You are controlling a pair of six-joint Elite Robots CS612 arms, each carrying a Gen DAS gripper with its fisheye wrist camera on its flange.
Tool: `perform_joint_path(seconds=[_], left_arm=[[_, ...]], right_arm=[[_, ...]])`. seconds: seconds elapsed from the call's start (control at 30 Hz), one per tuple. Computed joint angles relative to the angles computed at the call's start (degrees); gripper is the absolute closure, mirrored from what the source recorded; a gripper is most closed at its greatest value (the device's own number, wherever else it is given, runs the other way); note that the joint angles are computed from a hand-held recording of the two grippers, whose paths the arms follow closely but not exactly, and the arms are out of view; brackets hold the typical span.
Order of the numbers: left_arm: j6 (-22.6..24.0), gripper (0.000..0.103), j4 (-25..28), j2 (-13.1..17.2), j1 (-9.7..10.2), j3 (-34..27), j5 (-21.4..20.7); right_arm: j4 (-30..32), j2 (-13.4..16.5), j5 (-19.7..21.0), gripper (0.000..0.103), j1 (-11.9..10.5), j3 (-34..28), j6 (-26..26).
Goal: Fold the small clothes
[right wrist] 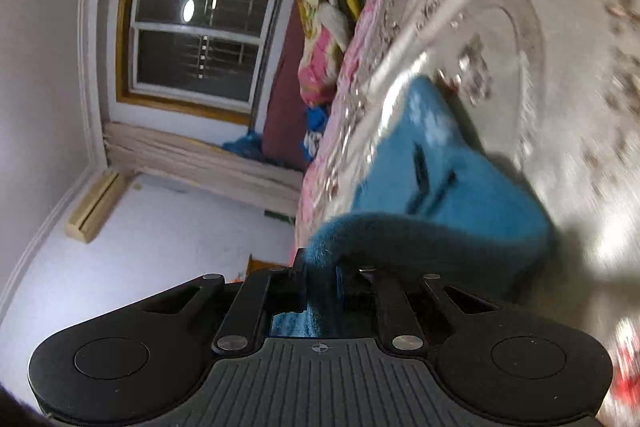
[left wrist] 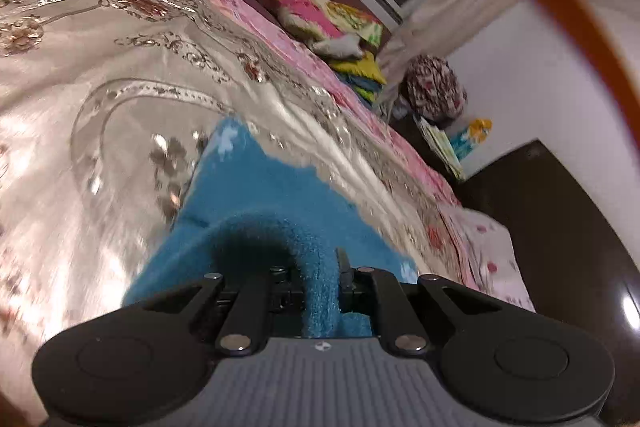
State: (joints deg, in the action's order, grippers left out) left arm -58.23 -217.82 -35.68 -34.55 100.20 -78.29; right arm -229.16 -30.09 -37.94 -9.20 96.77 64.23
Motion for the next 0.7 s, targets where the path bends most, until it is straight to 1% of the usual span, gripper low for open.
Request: perform_joint_path(seconds=[0.07, 0.17, 0.3, 0.4, 0.5, 0.6, 0.7], left_arm=[[-0.28, 0.087, 1.19, 0.97, 0.68, -1.82, 0.04], [-0.32, 0.087, 3.03, 2.14, 1.39, -4.03, 0.31], [-1.19, 0.087, 4.84, 3.57, 2.5, -6.43, 0.3], [-1.97, 0.087, 6.59, 4.7, 3.19, -8.35, 0.24], [-2.8, 0.087, 7.78, 5.71, 3.86, -10.04, -0.7], [-4.34, 0.087, 7.73, 6.82, 4.55, -11.55, -2.35], [-4.01, 0.086, 8.83, 7.21, 4.91, -12.36, -3.02]], right_arm=[[1.74, 0.69, -1.85, 0.09, 0.6, -2.27, 0.43], [4.43, 1.54, -4.0, 0.09, 1.2, -4.94, -0.3], [7.91, 2.31, -6.75, 0.09, 2.04, -7.74, -2.09], [11.74, 2.83, -8.78, 0.09, 2.79, -10.05, -4.48], [15.47, 3.25, -10.63, 0.09, 3.45, -11.94, -7.07], [18.5, 3.83, -12.21, 0.09, 3.95, -13.43, -8.53], [21.05, 4.32, -13.29, 0.09, 4.29, -14.44, -9.74]])
